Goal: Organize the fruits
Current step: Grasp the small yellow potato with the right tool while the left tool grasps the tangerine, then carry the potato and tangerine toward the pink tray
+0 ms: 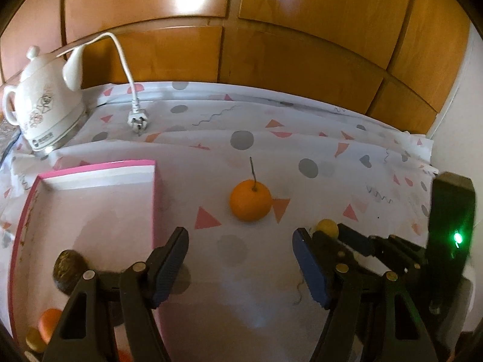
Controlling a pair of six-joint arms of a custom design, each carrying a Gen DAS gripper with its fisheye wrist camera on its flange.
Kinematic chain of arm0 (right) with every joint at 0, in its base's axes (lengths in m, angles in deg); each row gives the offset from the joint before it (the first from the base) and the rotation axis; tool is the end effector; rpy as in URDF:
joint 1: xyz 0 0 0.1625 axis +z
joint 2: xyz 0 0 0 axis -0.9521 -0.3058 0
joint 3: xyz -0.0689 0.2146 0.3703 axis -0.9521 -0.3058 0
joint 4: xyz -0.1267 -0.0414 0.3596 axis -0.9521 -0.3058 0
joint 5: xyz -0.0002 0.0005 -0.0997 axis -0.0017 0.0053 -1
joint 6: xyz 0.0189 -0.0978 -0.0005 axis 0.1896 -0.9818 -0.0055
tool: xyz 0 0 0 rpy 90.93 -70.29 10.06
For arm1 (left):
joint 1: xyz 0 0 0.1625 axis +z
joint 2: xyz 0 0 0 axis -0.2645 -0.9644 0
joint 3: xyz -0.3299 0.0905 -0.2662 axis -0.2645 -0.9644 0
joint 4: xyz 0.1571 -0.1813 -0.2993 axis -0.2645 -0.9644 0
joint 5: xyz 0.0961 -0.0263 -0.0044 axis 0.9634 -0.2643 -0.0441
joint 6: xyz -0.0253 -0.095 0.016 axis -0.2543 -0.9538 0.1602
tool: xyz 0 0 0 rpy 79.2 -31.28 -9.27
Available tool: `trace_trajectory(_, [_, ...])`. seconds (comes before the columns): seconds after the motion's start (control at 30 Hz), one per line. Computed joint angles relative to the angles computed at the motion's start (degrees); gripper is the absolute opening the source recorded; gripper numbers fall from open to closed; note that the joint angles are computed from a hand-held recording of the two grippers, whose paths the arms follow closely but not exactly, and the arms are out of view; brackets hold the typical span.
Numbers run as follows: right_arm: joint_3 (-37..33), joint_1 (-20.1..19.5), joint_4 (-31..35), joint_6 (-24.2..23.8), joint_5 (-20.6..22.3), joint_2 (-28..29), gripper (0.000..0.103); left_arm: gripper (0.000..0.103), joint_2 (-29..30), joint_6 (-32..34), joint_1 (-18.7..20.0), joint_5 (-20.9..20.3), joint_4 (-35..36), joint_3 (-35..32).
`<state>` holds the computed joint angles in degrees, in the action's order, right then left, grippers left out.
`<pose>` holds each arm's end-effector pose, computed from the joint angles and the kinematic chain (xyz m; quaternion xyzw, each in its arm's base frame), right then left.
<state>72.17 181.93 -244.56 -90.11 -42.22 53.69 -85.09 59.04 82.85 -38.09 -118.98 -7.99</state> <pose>0.3583 -0.7748 -0.0327 0.2402 -0.8938 0.2386 0.2940 -0.0929 -0.7492 0.2938 0.0933 0.8910 -0.3309 0.2966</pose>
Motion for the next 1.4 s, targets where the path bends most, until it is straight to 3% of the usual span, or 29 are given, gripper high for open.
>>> trace_trajectory(0.43, [1.6,-0.3,-1.4,-0.4,1.7,-0.8,0.026,0.070,7.2,0.3,1.4,1.0,6.6,-11.3])
trace_trajectory(0.53, [1.8,-0.3,-1.7,-0.5,1.8,-0.8,0.026,0.059,9.1,-0.6,1.9,1.7,9.3,-14.4])
trace_trajectory(0.6, [1.9,-0.4,-1.8,-0.4,1.9,-0.9,0.026,0.043,10.0,-1.4,2.3,1.5,10.8,-15.8])
trace_trajectory(0.63, [1.9,-0.3,-1.9,-0.5,1.9,-0.9,0.026,0.039,10.1,-0.3,2.3,1.2,8.9,-15.4])
trace_trajectory(1.03, [4.1,0.1,-2.7,-0.5,0.2,-2.0,0.026,0.038,4.6,-1.8,1.2,-0.1,3.0,-4.5])
trace_trajectory(1.4, [17.5,0.6,-9.1,0.5,-2.2,-8.8,0.026,0.038,-2.1,-3.1,-1.2,-0.9,-2.9,9.4])
